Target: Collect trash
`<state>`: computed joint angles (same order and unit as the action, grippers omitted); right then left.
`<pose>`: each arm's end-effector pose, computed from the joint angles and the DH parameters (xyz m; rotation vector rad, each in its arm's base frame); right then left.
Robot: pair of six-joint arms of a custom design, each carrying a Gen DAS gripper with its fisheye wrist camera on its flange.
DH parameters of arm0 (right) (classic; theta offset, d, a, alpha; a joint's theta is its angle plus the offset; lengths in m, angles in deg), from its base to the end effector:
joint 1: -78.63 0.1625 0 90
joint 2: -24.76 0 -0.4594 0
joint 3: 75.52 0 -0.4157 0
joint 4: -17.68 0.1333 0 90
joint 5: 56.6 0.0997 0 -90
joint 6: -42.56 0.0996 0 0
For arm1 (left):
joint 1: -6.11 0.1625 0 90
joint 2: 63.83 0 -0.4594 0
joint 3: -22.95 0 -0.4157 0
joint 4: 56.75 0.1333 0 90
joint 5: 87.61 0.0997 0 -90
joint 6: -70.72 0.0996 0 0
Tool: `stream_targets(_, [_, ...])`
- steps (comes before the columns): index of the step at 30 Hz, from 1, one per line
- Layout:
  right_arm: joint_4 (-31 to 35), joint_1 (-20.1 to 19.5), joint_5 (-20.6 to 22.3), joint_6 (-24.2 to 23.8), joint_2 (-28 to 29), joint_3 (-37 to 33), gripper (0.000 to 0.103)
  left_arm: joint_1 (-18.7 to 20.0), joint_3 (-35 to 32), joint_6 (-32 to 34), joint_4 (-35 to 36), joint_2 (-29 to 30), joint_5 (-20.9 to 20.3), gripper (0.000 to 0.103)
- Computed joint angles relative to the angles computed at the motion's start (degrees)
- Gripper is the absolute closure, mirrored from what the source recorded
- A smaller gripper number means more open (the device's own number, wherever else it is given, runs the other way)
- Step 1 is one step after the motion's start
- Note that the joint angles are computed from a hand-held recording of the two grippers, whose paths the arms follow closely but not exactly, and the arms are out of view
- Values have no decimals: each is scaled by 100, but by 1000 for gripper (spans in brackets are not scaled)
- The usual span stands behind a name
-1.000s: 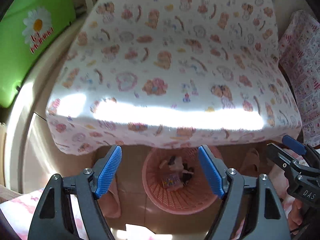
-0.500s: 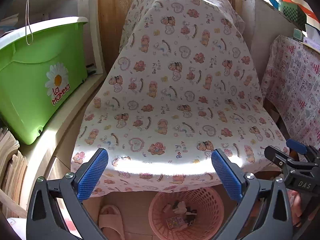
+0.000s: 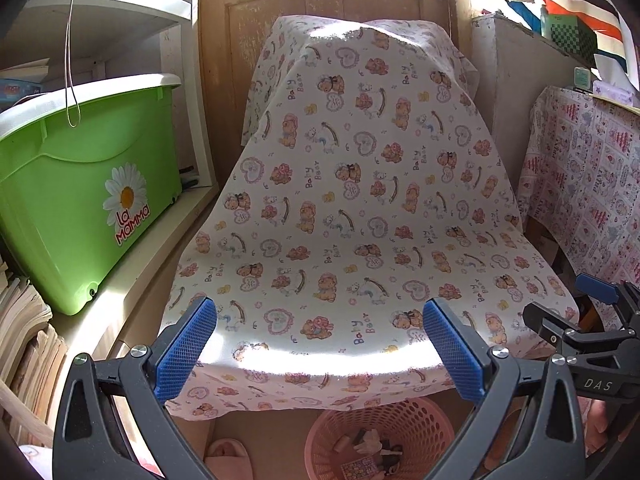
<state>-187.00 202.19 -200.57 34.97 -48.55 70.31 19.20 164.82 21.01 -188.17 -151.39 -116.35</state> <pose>0.2485 -0.2792 0.2295 0.3628 -2.1749 1.0602 -0.2896 -0.2938 0.2149 0.6766 2.1556 -1.0782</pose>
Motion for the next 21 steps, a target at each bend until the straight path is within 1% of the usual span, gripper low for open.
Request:
stream_targets(3, [-89, 29, -59, -128, 82, -18, 0, 10, 17, 80, -126, 2, -16, 1])
stream_targets(7, [106, -1, -89, -44, 76, -25, 0, 62, 0, 23, -99, -6, -86, 1])
stream_targets(12, [-31, 10, -105, -92, 100, -23, 0, 81, 26, -32, -148, -47, -85, 1])
stream_targets(15, [2, -8, -110, -43, 84, -23, 0, 132, 30, 27, -265, -48, -146, 1])
stream_targets(19, [-63, -31, -168, 0, 102, -22, 0, 170, 26, -2, -249, -55, -182, 1])
stream_targets(21, [-27, -71, -110, 15, 55, -13, 0, 178, 27, 1, -254, -55, -179, 1])
